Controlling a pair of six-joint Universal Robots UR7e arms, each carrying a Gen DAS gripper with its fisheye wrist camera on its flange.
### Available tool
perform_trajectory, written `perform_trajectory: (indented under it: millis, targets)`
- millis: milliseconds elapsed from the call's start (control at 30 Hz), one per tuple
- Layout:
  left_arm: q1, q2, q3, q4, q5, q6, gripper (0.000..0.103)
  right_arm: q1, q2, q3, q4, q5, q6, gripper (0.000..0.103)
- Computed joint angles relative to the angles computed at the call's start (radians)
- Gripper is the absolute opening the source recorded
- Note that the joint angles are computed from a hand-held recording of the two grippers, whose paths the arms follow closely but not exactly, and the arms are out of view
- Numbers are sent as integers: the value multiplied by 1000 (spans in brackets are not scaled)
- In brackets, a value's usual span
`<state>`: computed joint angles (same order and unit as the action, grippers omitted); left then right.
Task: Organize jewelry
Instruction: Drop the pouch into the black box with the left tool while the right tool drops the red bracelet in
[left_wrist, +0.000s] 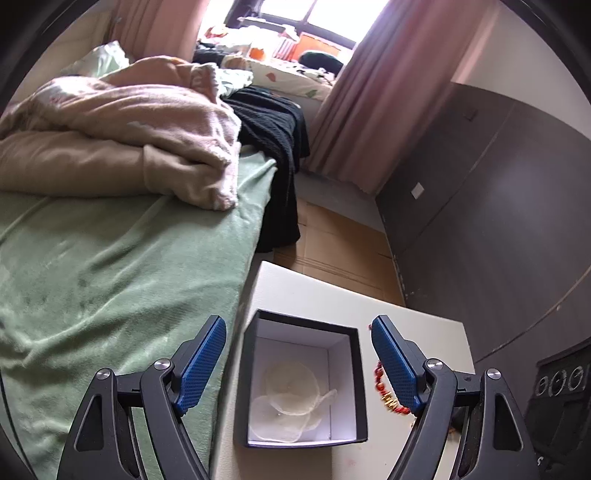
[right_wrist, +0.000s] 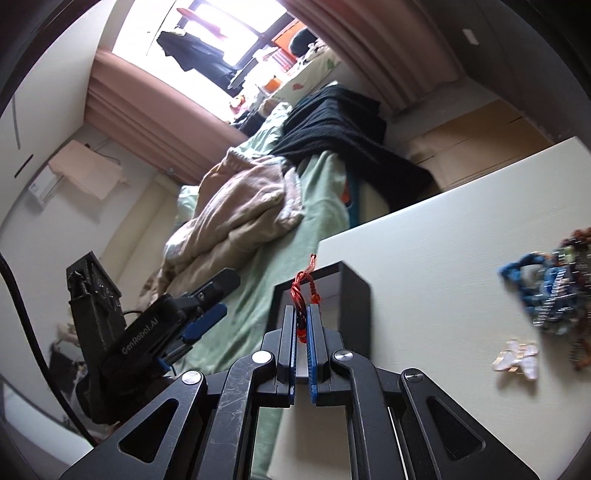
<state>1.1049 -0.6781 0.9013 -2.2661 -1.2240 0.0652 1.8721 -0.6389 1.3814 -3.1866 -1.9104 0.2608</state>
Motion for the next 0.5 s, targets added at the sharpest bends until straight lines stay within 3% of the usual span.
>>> perform_trajectory:
  millis: [133,167,200,233,367,500]
  targets:
    - [12,12,-38,21,-15,-44,81,-26,28,-38,45,147,24,8]
    - [13,15,-45,24,-13,-53,81,-27,34,-54,83,146,25,20]
    - [14,17,-49,27,-14,-58,81,-24,41,-79,150,111,45,47]
    - [14,19,-53,36,-16,-63,81,-22,47,-90,188,68,74,58]
    - [11,14,-43,53,-28,-65,81,-20,19,-46,159,2,111,62]
    - [-6,-10,17,21,-25,-25,81,10,-34,27,74,-112,66,63]
